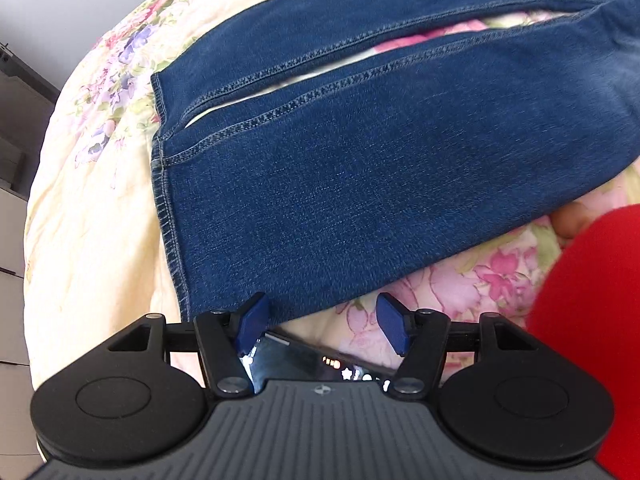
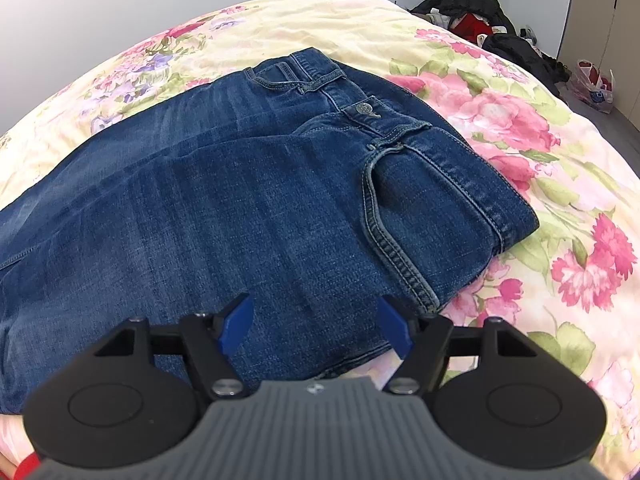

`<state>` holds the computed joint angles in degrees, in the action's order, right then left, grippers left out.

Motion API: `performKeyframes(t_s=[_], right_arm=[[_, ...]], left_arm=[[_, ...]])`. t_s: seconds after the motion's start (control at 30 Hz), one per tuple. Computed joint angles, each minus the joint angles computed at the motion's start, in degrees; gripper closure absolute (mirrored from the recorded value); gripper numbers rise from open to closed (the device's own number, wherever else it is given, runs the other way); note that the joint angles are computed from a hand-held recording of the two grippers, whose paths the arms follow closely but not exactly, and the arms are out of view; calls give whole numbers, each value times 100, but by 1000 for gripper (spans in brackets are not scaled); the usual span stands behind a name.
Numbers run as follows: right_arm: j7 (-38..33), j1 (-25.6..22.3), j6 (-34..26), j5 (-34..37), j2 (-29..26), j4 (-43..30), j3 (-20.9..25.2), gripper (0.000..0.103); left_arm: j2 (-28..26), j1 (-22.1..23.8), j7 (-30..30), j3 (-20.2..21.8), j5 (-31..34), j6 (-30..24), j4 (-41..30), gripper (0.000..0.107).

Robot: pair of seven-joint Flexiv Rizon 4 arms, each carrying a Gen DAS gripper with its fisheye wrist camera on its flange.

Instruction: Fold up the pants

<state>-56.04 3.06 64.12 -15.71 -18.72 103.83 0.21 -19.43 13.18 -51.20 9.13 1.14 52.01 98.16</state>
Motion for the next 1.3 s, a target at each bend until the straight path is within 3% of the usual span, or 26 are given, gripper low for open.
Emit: performKeyframes(t_s=[0.03, 0.13, 0.27, 0.5, 0.7, 0.83, 0.93, 1.1, 1.3], right_arm=[[-26, -14, -22, 34, -8, -20, 15, 37], [-113, -58, -107, 155, -21, -98, 56, 37], [-120, -59, -187, 83, 52, -83, -3, 37], [287, -265, -540, 771, 108, -200, 56, 38], [725, -463, -474, 1303, -83, -234, 98, 51], [766, -524, -136, 1571, -133, -245, 159, 84], [820, -438, 12, 1374, -29, -233, 112, 97], [522, -467, 0, 1386, -78, -797, 207, 99], [235, -338, -364, 1273, -926, -2356, 185, 99]], left_arm=[[-29, -34, -77, 7, 38, 77, 10, 36], [-91, -158, -464, 50, 129, 68, -95, 89], [-23, -210, -870, 26, 67, 647, -1, 102], [66, -334, -1485, 46, 25, 1358, -122, 104], [-196, -441, -1817, 146, 327, 1119, -669, 104], [-277, -458, -1953, 173, 448, 1035, -791, 104], [-244, -503, -2174, 200, 517, 1059, -804, 104], [-442, -542, -2457, 237, 610, 1061, -1206, 104], [-1031, -655, -3008, 385, 836, 686, -2175, 104]])
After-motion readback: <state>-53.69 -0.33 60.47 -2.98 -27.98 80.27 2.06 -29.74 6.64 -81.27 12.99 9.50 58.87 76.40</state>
